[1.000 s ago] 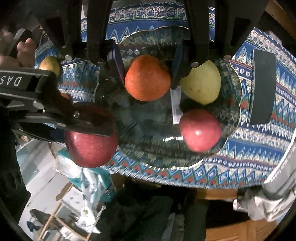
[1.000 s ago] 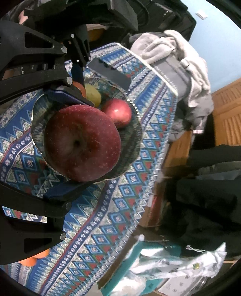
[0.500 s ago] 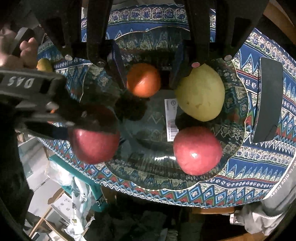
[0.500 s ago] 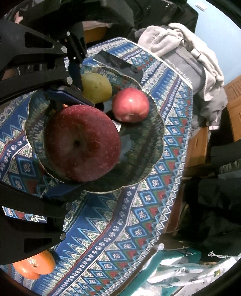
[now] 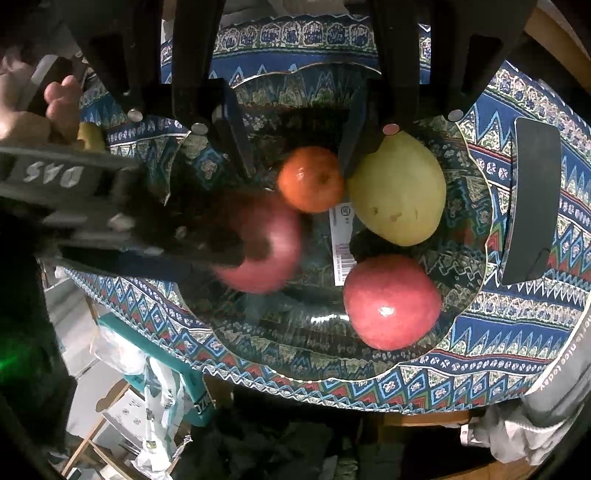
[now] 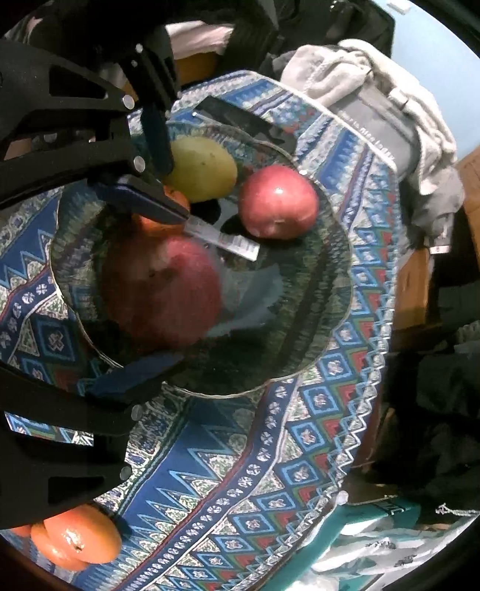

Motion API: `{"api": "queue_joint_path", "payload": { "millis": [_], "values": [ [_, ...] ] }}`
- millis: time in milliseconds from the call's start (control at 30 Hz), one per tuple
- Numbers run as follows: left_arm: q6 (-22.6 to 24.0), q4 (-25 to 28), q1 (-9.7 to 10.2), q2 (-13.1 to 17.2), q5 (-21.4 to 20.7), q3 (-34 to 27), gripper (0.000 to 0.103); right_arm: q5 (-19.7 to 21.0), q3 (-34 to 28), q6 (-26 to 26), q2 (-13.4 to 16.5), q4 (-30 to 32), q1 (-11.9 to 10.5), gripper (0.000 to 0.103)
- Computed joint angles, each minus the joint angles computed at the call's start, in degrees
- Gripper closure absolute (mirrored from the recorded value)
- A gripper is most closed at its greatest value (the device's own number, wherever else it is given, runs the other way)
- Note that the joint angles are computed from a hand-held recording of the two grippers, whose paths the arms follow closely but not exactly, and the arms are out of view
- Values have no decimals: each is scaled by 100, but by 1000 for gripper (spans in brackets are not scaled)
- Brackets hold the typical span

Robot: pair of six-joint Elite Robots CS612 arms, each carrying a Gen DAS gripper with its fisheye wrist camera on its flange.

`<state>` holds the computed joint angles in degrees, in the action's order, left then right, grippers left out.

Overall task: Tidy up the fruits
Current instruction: 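Lower the orange into the glass bowl with the left tool while the right tool releases the apple there, then withdraw both tools from the bowl toward the remaining oranges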

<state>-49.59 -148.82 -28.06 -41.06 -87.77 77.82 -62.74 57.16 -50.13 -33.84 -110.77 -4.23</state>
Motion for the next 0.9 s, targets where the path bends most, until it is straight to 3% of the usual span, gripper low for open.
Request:
{"api": "queue_joint_path", "payload": {
  "millis": [333, 467, 633, 900],
  "values": [
    [164, 22, -71, -53, 239, -67, 48, 393, 103, 144, -203, -309, -146, 30],
    [212, 23, -98, -60, 303, -137, 45, 337, 220, 247, -292, -614, -212, 30],
    [369, 74, -178, -85, 575, -237, 34, 213, 365, 373, -404, -979, -301, 30],
    [748, 219, -320, -31, 791, -482, 27, -134, 666, 357, -586, -1735, -453, 26]
  ]
}}
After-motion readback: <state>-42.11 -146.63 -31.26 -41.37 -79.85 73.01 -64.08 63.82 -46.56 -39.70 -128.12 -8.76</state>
